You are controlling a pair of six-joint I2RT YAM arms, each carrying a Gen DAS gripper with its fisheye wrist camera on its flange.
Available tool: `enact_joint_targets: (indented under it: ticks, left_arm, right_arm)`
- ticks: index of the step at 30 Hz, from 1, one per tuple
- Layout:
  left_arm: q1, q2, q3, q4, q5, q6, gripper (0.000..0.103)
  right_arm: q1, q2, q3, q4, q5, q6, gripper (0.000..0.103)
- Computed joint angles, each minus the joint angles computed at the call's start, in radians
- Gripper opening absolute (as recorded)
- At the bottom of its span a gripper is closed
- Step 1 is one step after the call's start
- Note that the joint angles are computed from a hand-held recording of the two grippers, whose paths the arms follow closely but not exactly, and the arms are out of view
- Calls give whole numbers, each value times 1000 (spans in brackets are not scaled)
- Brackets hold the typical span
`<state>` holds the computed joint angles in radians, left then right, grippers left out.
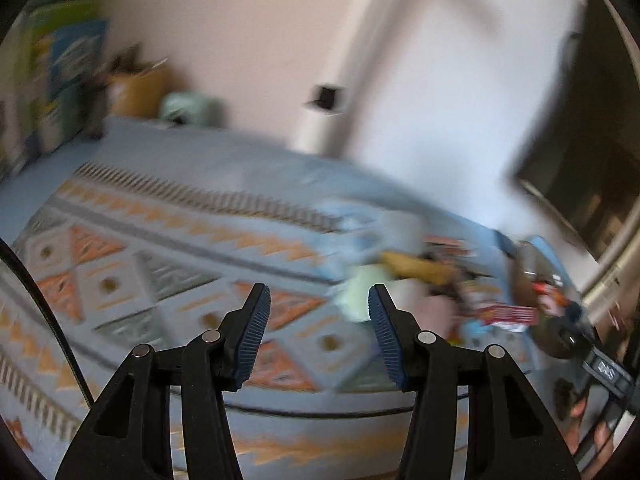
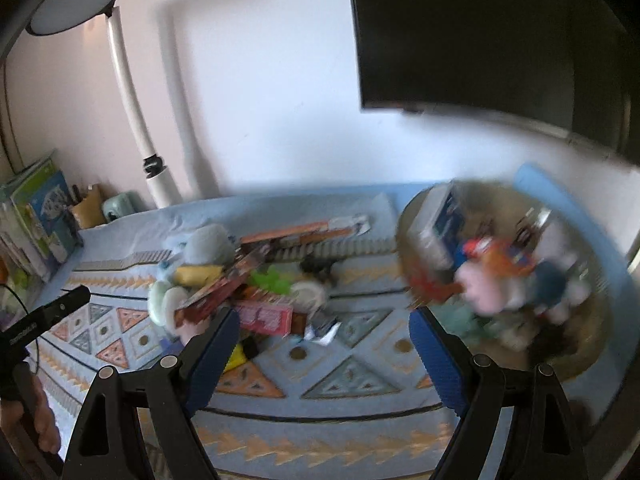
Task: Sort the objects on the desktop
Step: 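Return both tools to the rug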
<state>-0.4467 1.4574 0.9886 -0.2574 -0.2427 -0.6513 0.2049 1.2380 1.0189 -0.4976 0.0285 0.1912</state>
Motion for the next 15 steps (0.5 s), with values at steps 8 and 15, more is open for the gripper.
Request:
enact_joint_targets:
  ticks: [8, 15]
  left_arm:
    - [72, 19, -87, 34, 78, -12, 49]
    - [41, 171, 60, 67, 177, 71, 49]
  right_arm:
    - [-23, 27, -202, 220, -155, 47, 86]
    - [-38, 66, -215, 259, -205, 69, 86]
